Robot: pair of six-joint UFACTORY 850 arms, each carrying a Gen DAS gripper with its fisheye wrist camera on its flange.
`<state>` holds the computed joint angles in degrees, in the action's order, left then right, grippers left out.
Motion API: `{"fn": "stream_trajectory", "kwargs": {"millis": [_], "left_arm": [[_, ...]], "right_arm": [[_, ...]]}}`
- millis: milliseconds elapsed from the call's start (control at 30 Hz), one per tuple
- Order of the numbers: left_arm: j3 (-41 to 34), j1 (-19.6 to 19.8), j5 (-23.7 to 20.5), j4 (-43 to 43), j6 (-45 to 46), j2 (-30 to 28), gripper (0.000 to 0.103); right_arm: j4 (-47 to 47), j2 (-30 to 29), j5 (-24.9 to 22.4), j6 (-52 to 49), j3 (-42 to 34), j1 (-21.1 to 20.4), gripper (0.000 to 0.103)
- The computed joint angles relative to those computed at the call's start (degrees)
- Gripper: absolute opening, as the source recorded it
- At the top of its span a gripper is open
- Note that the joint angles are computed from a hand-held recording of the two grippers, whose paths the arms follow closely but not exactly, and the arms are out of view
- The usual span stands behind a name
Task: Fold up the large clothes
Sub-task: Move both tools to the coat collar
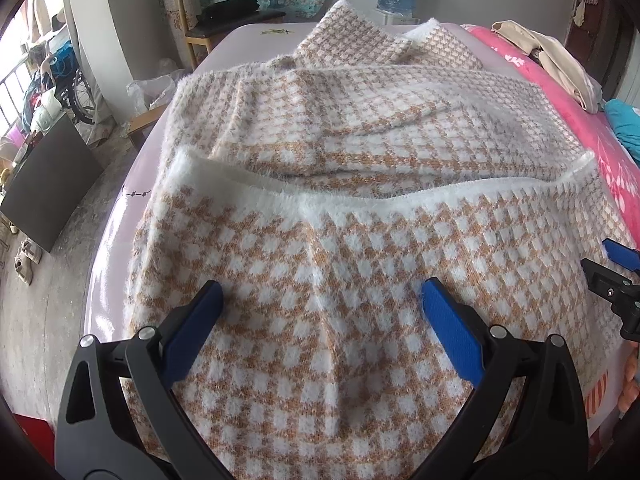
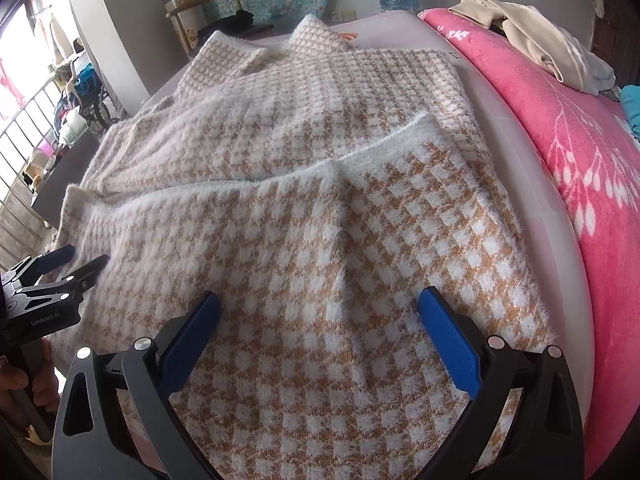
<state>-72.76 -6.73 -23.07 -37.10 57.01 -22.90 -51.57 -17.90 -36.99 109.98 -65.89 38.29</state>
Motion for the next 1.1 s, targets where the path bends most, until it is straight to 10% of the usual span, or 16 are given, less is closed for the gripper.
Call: {"fn": "stream_trajectory", "kwargs": {"millis": [500,1100], "left_arm": [[-3.11,2.27,-0.90,-13.73,14.19,3.77,0.096],[-30.33,-0.04,-0.36,-5.91,1.39,-9.47,0.096]], "right_arm": [[-6.19,2.97,-1.30,-3.49,-4.09,-1.01,0.097],[-2.02,-0.81,7.86,-27.70,-18.37,-11.85,0.097]]}}
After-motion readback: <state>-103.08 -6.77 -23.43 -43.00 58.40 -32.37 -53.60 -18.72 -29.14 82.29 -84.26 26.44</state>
